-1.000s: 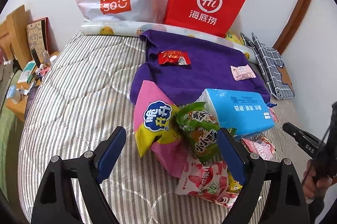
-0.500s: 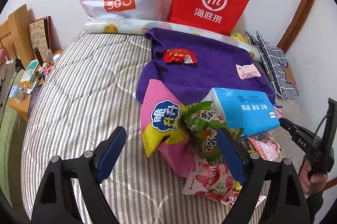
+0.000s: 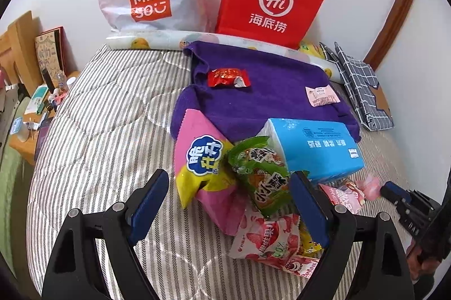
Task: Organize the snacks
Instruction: 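Lift the pink packet off the mattress with the right gripper, then grasp the pink-yellow chip bag with the left gripper while the right gripper holds the pink packet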
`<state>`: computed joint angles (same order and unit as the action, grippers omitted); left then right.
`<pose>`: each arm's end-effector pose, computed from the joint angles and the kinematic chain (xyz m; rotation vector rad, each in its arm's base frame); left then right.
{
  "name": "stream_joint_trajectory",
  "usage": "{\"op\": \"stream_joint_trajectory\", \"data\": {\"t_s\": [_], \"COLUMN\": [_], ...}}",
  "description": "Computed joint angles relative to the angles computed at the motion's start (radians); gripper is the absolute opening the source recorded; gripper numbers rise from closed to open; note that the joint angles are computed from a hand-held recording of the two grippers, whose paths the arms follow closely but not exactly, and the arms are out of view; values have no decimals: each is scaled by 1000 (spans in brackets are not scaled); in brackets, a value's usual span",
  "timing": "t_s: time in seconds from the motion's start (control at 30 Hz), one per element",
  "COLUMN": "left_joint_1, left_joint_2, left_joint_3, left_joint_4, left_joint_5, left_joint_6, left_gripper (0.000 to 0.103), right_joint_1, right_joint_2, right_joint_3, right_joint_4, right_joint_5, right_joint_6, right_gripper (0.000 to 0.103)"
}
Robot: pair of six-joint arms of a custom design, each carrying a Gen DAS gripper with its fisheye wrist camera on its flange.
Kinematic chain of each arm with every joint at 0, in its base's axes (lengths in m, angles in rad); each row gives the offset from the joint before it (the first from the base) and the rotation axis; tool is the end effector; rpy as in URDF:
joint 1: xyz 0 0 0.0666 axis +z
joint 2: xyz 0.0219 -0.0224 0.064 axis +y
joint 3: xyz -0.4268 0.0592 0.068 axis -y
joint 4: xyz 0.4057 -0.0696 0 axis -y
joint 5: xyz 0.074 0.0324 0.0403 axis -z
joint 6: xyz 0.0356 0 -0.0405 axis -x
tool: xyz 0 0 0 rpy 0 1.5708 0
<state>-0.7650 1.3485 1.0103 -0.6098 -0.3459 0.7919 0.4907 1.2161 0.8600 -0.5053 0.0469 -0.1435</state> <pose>0.3250 -0.2959 0.3399 -0.1709 2.4506 -0.2493 0.3440 0.1814 0.3298 -0.4012 2.4109 0.2278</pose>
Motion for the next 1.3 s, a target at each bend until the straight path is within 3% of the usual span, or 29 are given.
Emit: {"op": "stream_joint_trajectory", "data": {"t_s": [0.03, 0.07, 0.33, 0.47, 0.63, 0.73, 0.83, 0.9, 0.97, 1.0, 1.3], "left_joint_1": [-2, -4, -5, -4, 0, 2, 7, 10, 11, 11, 38], "left_joint_2": [1, 0, 2, 13, 26, 27, 25, 21, 20, 18, 0], "left_joint_3": [2, 3, 11, 15, 20, 19, 16, 11, 10, 8, -21], "left_joint_4": [-2, -4, -13, -17, -29, -34, -37, -38, -45, -46, -52], "left_joint_5": [-1, -1, -11, -7, -6, -5, -12, -9, -16, -20, -18], "left_joint_6": [0, -2, -2, 0, 1, -2, -2, 0, -4, -4, 10], "left_gripper": [88, 88, 88, 88, 88, 88, 88, 88, 88, 88, 88], "right_joint_1": [4, 6, -9, -29, -21, -28, -47, -54, -59, -58, -45], "right_joint_2": [1, 3, 59, 91, 116, 108, 106, 106, 108, 108, 69], "right_joint_3": [-5, -9, -6, -12, -26, -36, -37, -34, -29, -28, -42], "right_joint_4": [9, 15, 22, 42, 67, 88, 106, 105, 98, 95, 102], "right_joint_5": [7, 8, -28, -48, 22, 9, -21, -27, -42, -37, 1], "right_joint_6": [2, 3, -13, -39, -36, -47, -70, -85, -86, -84, -85], "right_gripper": [44, 49, 49, 60, 63, 63, 61, 53, 33, 30, 26]}}
